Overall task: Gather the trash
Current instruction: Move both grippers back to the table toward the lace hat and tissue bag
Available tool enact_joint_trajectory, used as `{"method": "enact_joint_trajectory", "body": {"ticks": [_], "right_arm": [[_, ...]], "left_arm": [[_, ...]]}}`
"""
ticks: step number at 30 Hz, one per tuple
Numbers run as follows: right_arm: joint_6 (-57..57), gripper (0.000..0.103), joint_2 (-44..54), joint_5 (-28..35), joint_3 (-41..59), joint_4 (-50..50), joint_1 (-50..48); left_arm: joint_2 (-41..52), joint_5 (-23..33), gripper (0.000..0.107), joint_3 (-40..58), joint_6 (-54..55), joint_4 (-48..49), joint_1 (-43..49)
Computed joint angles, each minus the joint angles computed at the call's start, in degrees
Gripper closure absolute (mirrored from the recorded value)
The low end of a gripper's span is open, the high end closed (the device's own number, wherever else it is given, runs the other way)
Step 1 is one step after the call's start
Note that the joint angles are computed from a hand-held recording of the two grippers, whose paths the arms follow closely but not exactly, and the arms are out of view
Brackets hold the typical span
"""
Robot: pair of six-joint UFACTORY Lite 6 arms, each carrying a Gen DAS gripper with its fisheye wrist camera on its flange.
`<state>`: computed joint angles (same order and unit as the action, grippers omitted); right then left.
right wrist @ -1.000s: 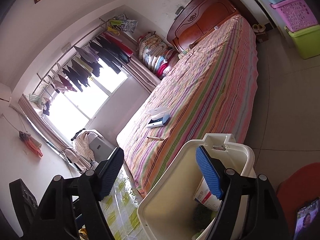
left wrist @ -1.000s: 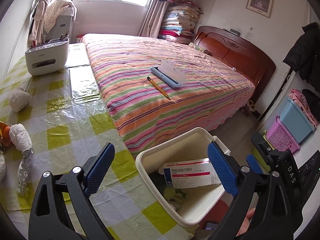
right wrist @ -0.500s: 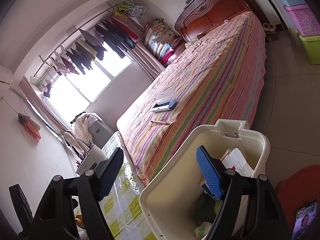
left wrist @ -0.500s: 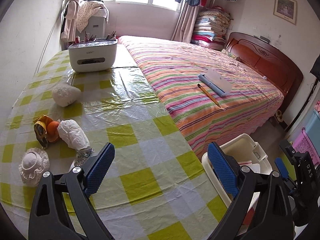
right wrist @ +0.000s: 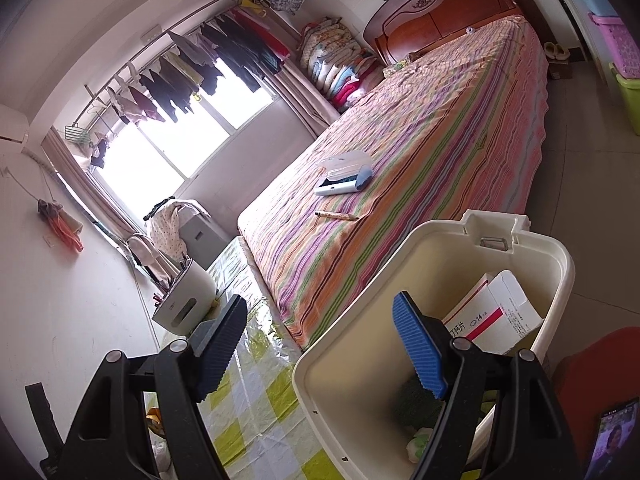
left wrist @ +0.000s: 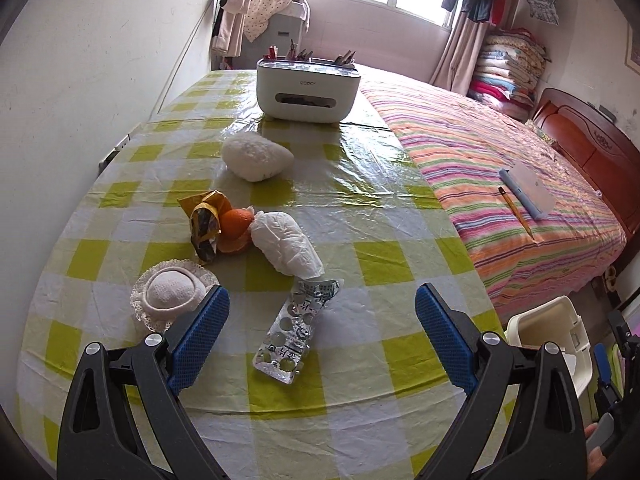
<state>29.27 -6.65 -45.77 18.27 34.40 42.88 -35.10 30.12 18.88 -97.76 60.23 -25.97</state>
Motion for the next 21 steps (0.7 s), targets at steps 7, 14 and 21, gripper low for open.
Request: {"method": "enact_joint_trajectory", "body": {"ticks": [7, 14, 21], "right_arm": [[-0.9, 0.030, 2.4, 1.4, 2.5, 0.2, 1.0], [-3.6, 0.030, 3.6, 2.4, 4.3, 2.6, 2.5], [-7.1, 0.030, 6.8, 3.4, 8.1, 2.4, 5.6]], "left_arm": [[-0.8, -2.2, 0.014, -2.4, 5.3, -3.2, 8.6], [1.8, -10.3, 0.014, -2.8, 20.3, -13.2, 21.5], [3.8, -14.5, 0.014, -2.6, 31.4, -20.8, 29.8]]}}
